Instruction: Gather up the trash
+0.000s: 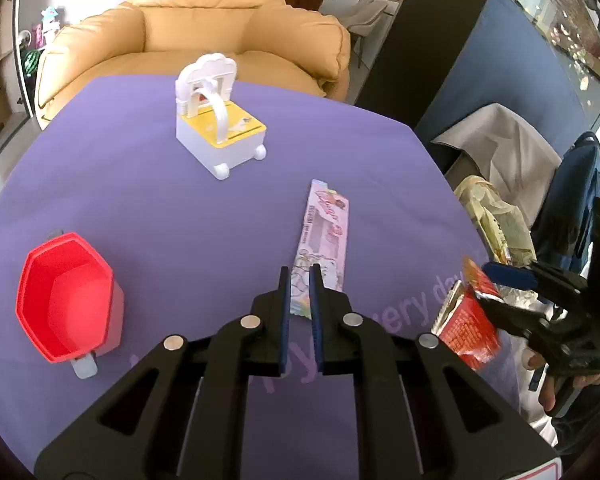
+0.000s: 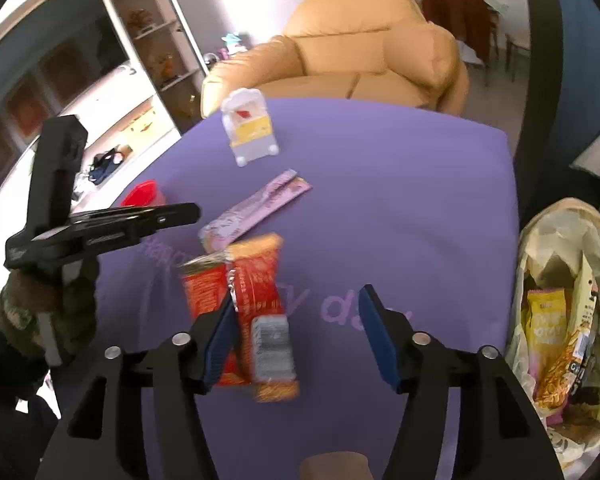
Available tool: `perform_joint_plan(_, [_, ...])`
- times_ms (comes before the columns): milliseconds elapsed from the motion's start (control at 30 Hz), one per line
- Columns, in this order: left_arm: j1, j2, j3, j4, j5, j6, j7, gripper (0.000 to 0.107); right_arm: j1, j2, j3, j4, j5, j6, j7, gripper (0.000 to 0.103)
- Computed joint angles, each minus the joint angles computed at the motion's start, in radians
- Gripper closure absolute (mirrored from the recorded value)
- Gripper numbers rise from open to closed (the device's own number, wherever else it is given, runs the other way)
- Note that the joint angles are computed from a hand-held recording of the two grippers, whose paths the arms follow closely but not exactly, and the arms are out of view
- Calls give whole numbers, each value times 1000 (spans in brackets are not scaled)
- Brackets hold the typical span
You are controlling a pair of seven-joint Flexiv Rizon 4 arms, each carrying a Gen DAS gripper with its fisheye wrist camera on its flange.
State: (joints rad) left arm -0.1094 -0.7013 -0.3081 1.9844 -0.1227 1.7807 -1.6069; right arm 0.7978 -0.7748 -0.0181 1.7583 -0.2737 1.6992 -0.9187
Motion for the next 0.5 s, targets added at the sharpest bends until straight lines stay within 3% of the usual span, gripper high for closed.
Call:
perform_joint_plan(100, [18, 2, -8, 8, 2, 17, -8, 87, 96, 16, -109, 21, 4, -21, 6, 45])
perform_joint_plan(167, [32, 6, -14, 13, 5, 22, -15, 84, 89, 19, -93, 21, 0, -36, 19, 45])
perform_joint_plan(233, [36, 13, -9, 20, 5, 26, -23, 83, 99, 23, -88, -5, 17, -147, 21, 45])
perform_joint_plan(300, [43, 16, -10, 27, 9, 35, -31, 80, 137, 20, -149, 19, -59, -123, 115, 45])
perform_joint_plan(367, [55, 17, -18, 37, 14, 41, -40, 78, 123, 14, -120, 17, -29, -111, 80, 45])
perform_joint_plan(500, [81, 16, -38, 51, 32, 48, -50, 75, 250, -5, -276, 67, -72, -87, 187, 45])
